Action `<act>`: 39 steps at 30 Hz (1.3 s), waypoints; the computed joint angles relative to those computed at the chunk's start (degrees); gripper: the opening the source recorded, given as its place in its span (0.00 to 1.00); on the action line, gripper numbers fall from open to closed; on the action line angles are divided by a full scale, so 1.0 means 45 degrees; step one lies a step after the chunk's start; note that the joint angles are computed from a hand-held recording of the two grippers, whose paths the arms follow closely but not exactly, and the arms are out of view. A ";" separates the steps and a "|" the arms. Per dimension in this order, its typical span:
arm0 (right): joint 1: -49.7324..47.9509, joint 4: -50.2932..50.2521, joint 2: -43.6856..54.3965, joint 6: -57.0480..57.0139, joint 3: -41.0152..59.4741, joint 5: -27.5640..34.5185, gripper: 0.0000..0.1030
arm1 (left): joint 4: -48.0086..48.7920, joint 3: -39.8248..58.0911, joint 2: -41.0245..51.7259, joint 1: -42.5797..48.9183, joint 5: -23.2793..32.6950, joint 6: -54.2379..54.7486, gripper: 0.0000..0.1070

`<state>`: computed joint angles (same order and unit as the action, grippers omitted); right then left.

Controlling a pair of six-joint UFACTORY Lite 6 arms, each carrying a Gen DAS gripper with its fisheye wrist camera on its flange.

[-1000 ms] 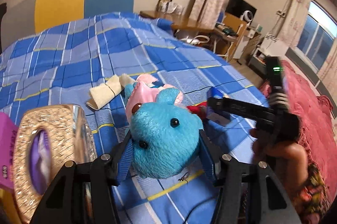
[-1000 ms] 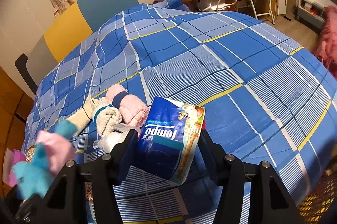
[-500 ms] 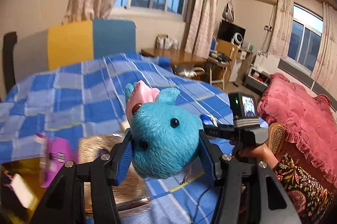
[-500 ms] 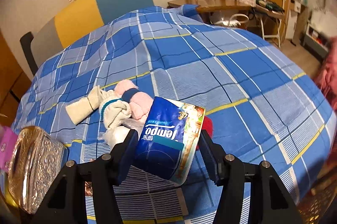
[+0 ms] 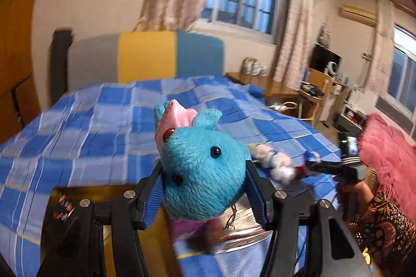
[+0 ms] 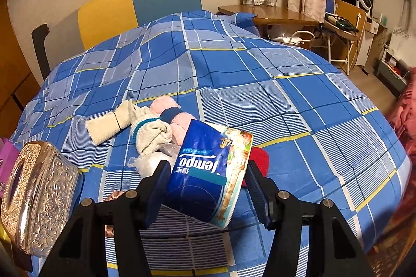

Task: Organize soft objects
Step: 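Carry the blue plush toy into the gold tray and open the left tool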

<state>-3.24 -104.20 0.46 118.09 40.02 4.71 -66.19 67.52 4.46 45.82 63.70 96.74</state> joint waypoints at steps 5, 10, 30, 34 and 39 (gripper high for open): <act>-0.0167 -0.1482 -0.0181 0.1612 -0.0106 0.0009 0.58 | 0.0874 0.1653 0.2830 0.0730 -0.0654 -0.0341 0.55; -0.0345 -0.0857 -0.0085 0.1122 -0.0029 -0.0030 0.58 | 0.1751 0.2595 0.5171 0.0665 -0.1796 -0.0503 0.55; -0.0028 -0.1822 -0.0433 0.2074 -0.0283 0.1022 0.58 | 0.0899 0.3641 0.7321 -0.0118 -0.5369 -0.0287 0.70; 0.0830 -0.1889 -0.1078 0.1918 -0.0643 0.2102 0.58 | 0.0461 0.3077 0.6786 0.0493 -0.4784 0.0120 0.70; 0.2633 0.1014 -0.1910 -0.0986 -0.0872 0.3194 0.58 | 0.0461 0.2425 0.6208 0.1531 -0.3559 0.0402 0.70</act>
